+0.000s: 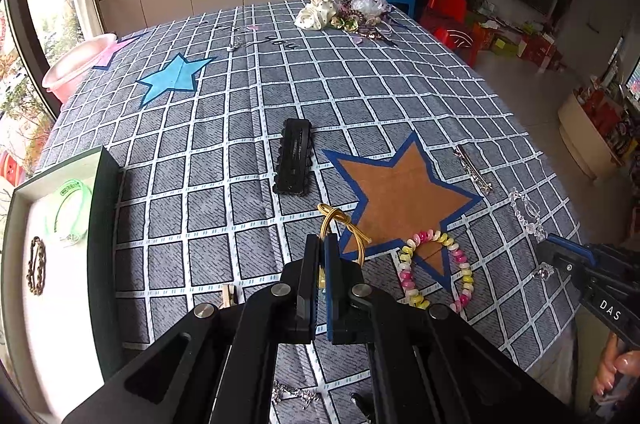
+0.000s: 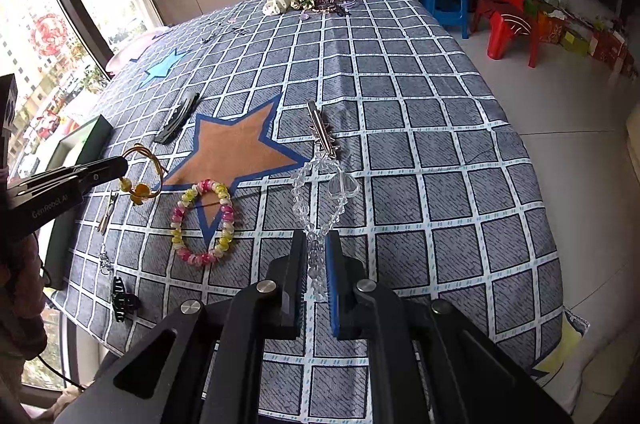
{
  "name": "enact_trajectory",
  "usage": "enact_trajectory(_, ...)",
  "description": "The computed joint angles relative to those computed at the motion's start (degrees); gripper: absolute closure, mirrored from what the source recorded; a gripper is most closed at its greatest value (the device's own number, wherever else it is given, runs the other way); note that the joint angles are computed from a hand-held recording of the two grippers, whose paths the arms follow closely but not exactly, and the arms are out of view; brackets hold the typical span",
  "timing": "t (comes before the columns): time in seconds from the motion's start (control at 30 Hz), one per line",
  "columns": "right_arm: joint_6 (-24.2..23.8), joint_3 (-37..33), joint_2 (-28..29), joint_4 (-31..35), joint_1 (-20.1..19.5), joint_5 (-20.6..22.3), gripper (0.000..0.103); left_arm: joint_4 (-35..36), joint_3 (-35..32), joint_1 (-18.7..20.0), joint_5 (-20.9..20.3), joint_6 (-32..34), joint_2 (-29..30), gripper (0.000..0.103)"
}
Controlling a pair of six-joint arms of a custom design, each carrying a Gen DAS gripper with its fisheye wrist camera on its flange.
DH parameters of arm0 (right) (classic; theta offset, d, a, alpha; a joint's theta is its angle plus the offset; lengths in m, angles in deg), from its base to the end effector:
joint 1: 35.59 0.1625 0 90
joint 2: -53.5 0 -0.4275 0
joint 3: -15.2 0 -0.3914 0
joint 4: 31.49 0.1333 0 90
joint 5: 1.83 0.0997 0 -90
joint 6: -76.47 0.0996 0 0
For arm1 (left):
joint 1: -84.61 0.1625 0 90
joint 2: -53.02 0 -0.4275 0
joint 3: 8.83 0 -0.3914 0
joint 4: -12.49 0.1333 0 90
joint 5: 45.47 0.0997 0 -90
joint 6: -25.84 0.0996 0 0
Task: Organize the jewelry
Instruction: 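Grasp the gold hair tie with the left tool while the right tool grasps the crystal chain, then carry the gold hair tie and crystal chain into the white tray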
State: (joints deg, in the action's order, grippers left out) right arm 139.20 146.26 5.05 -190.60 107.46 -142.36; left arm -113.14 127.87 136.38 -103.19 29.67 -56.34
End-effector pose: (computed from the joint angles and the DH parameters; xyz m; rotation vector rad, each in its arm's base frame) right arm 0.3664 -0.2050 0.0094 -0.0679 -2.3686 0.7969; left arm -0.0495 -0.3642 0.3171 0.8876 2.4616 -0.4050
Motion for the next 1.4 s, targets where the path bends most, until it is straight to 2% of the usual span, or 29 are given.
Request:
enact_trajectory(0.5,-3.35,-6.16,1.87,2.12,1.53,-0.61,0.098,1.22,-3.33,2.1,-0.65,1.98,-5.98,0.094)
enact_trajectory(0.6,-5.67,-6.7,2.79,0.87,0.54,1.41,0.098,1.27,-3.84,3.05,-0.62,2.32,-6.37,0.094)
enact_trajectory(0.7,-4.41,-7.76,3.97,5.38,-0.36,2.13,0.096,1.3,-3.96,3.93,-0.74,2.76,-6.72,0.094)
enact_trajectory(0.73,-3.61,-8.01,4.31,7.25,-0.73,2.39,0.095,1.42,-3.98,4.13,-0.78,2.84,-6.85,0.094)
enact_trajectory(0.77,-3.27,-7.93,4.6,8.01,-1.1,2.79,0.087,1.57,-3.94,4.27,-0.82,2.86,-6.96,0.094)
enact_trajectory(0.87,-3.3,-6.84,5.2,7.55,-2.17,3.71,0.054,1.87,-3.72,4.45,-0.74,2.9,-7.18,0.094)
enact_trajectory(0.93,-4.01,-6.52,5.73,7.38,-2.66,3.72,0.053,2.07,-3.72,4.44,-0.71,2.86,-7.18,0.094)
enact_trajectory(1.03,-5.2,-8.19,7.06,11.37,-2.17,1.57,0.055,2.29,-3.56,4.23,-0.7,2.55,-7.16,0.094)
enact_trajectory(1.1,-4.8,-8.66,7.1,11.81,-2.07,1.79,0.092,2.54,-3.43,4.01,-0.7,2.34,-7.21,0.094)
enact_trajectory(1.2,-2.19,-8.81,6.56,12.79,-1.42,0.08,0.098,2.85,-3.27,3.63,-0.78,2.36,-7.45,0.094)
enact_trajectory(1.3,-2.84,-6.76,5.0,6.85,-0.88,0.24,0.098,3.03,-3.27,3.36,-0.9,2.37,-7.65,0.094)
enact_trajectory(1.4,-2.11,-6.3,3.64,5.73,0.03,-0.51,0.098,2.95,-3.47,3.31,-0.99,2.37,-7.72,0.094)
